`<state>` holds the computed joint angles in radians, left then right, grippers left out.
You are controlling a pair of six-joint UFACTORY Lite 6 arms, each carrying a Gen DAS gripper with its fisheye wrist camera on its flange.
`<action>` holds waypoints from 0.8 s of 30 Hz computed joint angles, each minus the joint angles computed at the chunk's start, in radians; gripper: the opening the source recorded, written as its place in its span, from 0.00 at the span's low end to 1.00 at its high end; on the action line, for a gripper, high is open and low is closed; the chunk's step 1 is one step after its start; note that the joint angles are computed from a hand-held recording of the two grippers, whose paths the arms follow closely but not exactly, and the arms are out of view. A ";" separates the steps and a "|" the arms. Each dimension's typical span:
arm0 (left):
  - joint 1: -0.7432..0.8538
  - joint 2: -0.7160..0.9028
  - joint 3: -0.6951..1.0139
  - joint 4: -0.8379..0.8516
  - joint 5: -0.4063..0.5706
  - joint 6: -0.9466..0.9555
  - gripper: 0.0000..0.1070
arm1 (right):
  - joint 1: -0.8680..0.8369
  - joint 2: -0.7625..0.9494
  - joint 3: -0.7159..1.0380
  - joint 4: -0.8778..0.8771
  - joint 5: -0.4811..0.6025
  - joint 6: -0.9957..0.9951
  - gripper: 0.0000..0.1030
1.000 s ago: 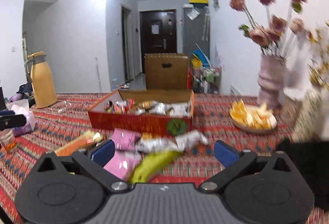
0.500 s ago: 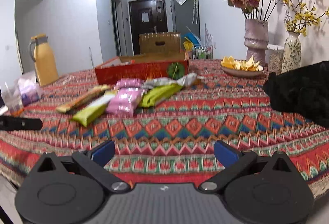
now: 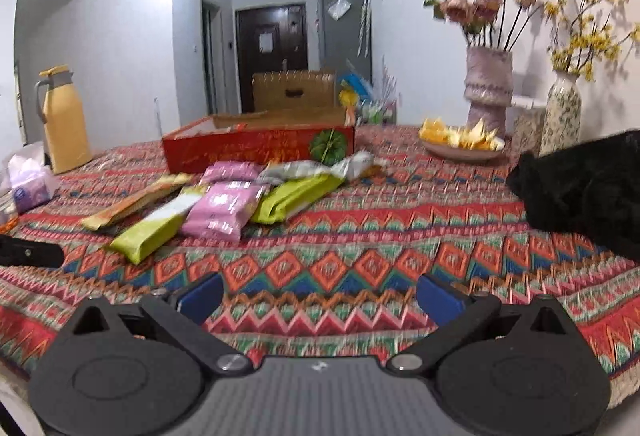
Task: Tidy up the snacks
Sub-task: 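Withdraw both tools from the box back to the snack pile, then grasp the orange stick-snack packet with the left tool while the right tool grasps a biscuit packet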
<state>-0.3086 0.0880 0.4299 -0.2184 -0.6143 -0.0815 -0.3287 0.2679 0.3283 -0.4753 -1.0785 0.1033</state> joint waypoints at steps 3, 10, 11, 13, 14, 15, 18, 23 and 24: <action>0.045 0.052 0.067 0.032 0.008 0.001 0.96 | 0.068 0.038 0.063 0.098 0.028 -0.045 1.00; 0.149 0.214 0.278 0.120 0.061 -0.004 0.96 | 0.027 0.153 0.303 -0.117 0.189 0.251 1.00; 0.160 0.250 0.325 0.123 0.075 0.001 0.96 | 0.034 0.175 0.358 -0.138 0.244 0.302 1.00; 0.180 0.324 0.419 0.133 0.101 0.012 0.96 | 0.057 0.216 0.442 -0.126 0.308 0.326 0.98; 0.186 0.360 0.468 0.131 0.117 0.021 0.96 | 0.069 0.233 0.482 -0.113 0.330 0.324 0.98; 0.195 0.398 0.522 0.150 0.135 0.014 0.96 | 0.081 0.249 0.523 -0.104 0.349 0.323 0.97; 0.220 0.512 0.699 0.232 0.203 -0.029 0.96 | 0.118 0.300 0.658 -0.099 0.399 0.324 0.95; 0.232 0.736 1.025 0.245 0.357 -0.019 0.96 | 0.180 0.465 0.965 -0.174 0.536 0.414 0.91; 0.239 0.766 1.067 0.305 0.374 -0.076 0.96 | 0.186 0.499 1.026 -0.220 0.555 0.455 0.91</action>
